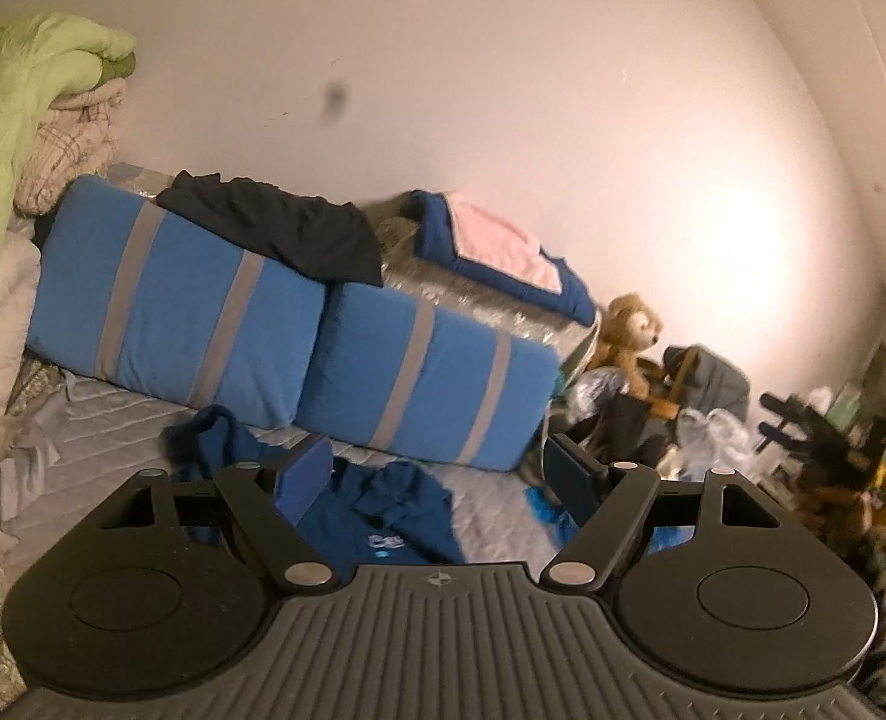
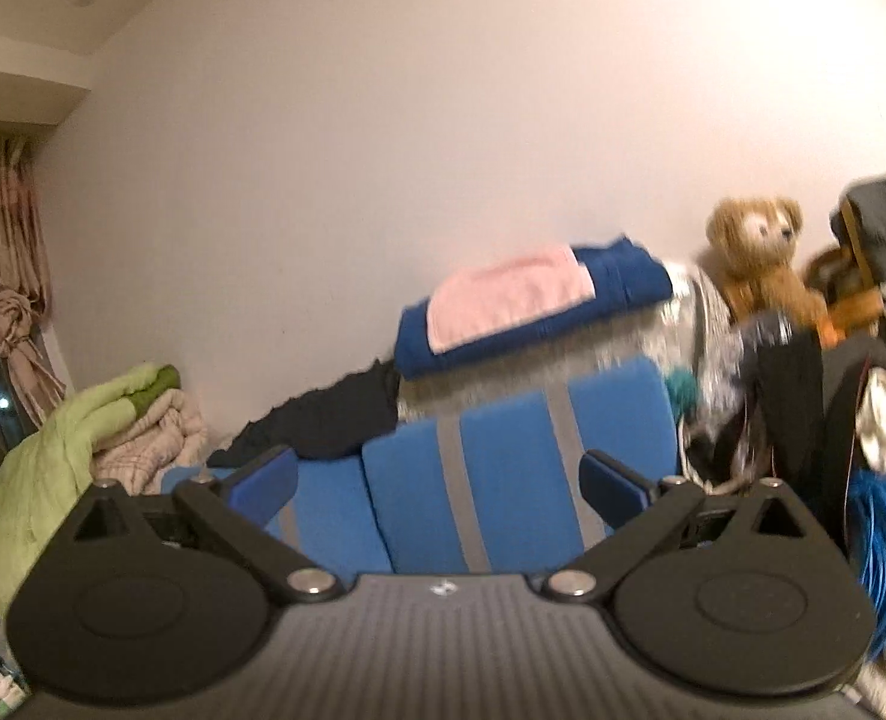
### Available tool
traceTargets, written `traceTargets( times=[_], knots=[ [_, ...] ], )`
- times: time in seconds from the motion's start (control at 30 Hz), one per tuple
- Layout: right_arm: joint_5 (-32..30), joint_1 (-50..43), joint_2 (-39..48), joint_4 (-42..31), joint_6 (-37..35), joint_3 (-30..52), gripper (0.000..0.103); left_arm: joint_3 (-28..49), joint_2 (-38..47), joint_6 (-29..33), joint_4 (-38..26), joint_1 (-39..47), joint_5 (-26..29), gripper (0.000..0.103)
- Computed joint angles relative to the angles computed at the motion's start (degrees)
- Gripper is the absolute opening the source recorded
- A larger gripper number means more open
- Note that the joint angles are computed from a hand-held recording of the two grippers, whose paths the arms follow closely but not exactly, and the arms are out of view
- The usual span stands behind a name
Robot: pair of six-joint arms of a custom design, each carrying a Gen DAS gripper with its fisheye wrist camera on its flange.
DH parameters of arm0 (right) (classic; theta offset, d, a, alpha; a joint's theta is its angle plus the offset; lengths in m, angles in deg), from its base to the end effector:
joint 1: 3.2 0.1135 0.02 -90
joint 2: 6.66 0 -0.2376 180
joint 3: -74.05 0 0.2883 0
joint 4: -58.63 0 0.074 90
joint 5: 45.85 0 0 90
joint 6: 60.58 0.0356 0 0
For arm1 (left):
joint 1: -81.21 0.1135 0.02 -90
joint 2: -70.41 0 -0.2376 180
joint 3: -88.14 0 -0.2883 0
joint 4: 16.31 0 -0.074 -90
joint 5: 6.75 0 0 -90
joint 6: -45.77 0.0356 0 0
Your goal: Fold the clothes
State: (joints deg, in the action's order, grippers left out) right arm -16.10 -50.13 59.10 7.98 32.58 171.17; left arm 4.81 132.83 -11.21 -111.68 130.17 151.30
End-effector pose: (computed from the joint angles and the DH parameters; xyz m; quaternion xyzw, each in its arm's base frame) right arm 0.1968 -0.1653 0.4499 0.0355 0.7620 0.1933 0.6170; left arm 0.1500 0.1220 0.4099 0.0269 0.8142 -0.2735 0.5114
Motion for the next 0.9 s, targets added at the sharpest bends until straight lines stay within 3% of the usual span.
traceTargets(
  times=[0.07, 0.13, 0.27, 0.4, 0.5, 0.63, 0.7, 0.8, 0.9],
  knots=[
    [0.61, 0.53, 2.45, 0.60, 0.98, 3.84, 0.103, 3.15, 1.25, -2.51, 1.02, -0.13, 0.24, 0.077],
    [2.66, 1.61, 4.84, 2.58, 3.92, 6.99, 0.103, 1.54, -1.72, -12.89, 13.23, -2.40, -2.00, 0.077],
    [10.58, 6.18, 11.48, 6.43, 11.55, 14.09, 0.103, 2.20, -2.82, -23.40, 32.95, -13.25, -16.73, 0.078],
    [18.35, 11.19, 18.52, 11.14, 14.73, 20.97, 0.103, 4.36, 1.67, -31.40, 47.08, -21.72, -28.43, 0.078],
    [25.18, 14.43, 19.92, 19.37, 15.70, 19.66, 0.103, -4.55, -0.61, -29.73, 58.88, -28.35, -37.90, 0.086],
    [32.69, 19.66, 17.97, 34.40, 9.33, 8.17, 0.103, -15.87, -1.67, -23.47, 73.38, -36.56, -49.16, 0.086],
    [34.86, 22.32, 18.38, 36.54, 4.11, 4.33, 0.103, -21.45, -0.65, -19.50, 78.37, -40.75, -54.01, 0.086],
    [36.33, 25.93, 20.16, 39.08, 0.07, -1.15, 0.103, -27.93, 3.08, -18.10, 85.91, -45.42, -57.95, 0.086],
    [36.95, 28.68, 23.58, 40.32, -2.33, -4.04, 0.103, -29.69, 7.83, -21.27, 87.82, -47.70, -57.63, 0.086]
  ],
)
